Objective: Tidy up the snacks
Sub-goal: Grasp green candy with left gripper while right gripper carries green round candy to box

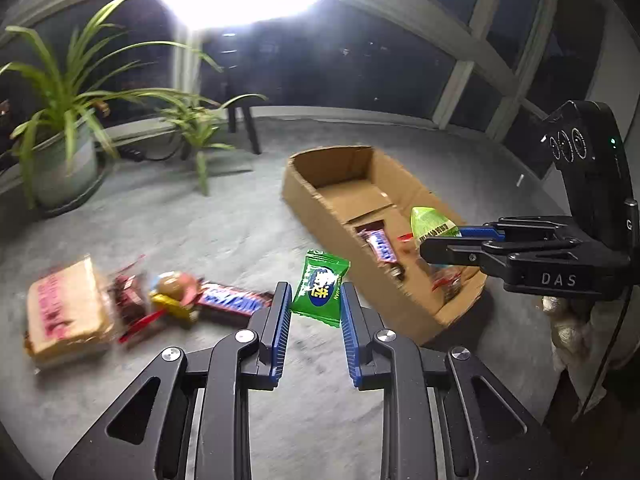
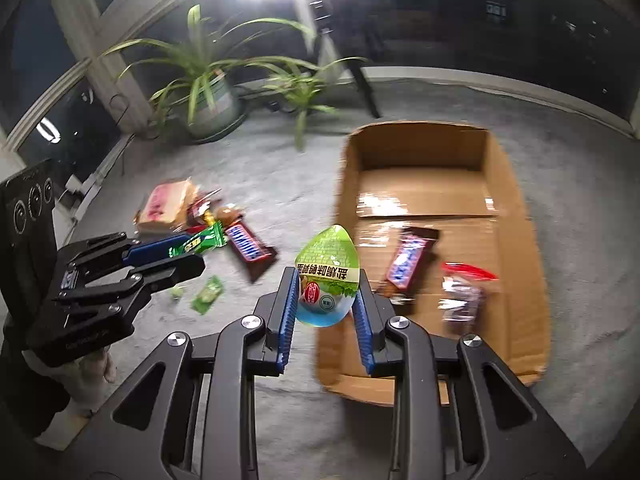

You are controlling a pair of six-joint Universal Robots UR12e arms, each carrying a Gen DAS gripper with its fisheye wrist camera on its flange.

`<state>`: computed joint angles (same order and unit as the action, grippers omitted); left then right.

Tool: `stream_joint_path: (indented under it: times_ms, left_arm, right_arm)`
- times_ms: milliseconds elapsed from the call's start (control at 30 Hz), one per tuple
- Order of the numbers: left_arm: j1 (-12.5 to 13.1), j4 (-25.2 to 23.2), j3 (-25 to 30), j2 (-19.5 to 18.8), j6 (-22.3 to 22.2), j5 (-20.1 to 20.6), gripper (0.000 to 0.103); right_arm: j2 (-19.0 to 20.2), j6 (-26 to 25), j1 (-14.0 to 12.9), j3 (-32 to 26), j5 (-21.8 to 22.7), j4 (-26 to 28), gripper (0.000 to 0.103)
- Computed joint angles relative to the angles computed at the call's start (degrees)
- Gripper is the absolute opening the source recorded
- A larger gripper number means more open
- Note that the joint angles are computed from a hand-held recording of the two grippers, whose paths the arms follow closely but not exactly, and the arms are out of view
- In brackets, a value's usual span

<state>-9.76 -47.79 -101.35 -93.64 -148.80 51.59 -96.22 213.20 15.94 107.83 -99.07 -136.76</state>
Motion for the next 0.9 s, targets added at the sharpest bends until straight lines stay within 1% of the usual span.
stream_joint_path:
  times_ms: [233,367,567,700,767,800,867,900]
  left_arm:
    - [-3.22,1.28,0.88,-1.16,-2.01,-0.54,0.023]
    - [-5.04,1.09,1.24,-1.64,-2.54,-0.58,0.023]
    - [-7.67,0.44,1.78,-2.41,-2.01,0.39,0.023]
    - [-8.70,0.96,1.76,-2.48,-1.21,1.32,0.024]
    - [-9.13,1.02,1.75,-2.41,-0.61,2.12,0.027]
    - [-9.27,0.94,1.77,-2.41,-0.34,2.24,0.030]
    - [-9.34,1.25,1.62,-2.29,-0.22,2.43,0.030]
    - [-9.26,1.17,1.62,-2.26,-0.39,2.26,0.030]
  right_arm:
    - [-2.86,0.32,-2.43,2.42,-1.15,1.56,0.027]
    - [-4.20,0.82,-3.98,4.07,-0.28,2.19,0.027]
    - [-5.20,1.17,-5.25,5.42,0.24,2.87,0.028]
    - [-5.94,1.59,-5.61,5.98,-0.30,3.09,0.028]
    - [-6.08,1.79,-5.62,6.00,-0.68,3.22,0.028]
    - [-6.07,1.89,-5.59,5.96,-0.85,3.29,0.029]
    - [-6.18,2.20,-5.47,6.03,-0.95,3.06,0.033]
    - [-6.20,2.34,-5.35,6.03,-1.09,2.94,0.037]
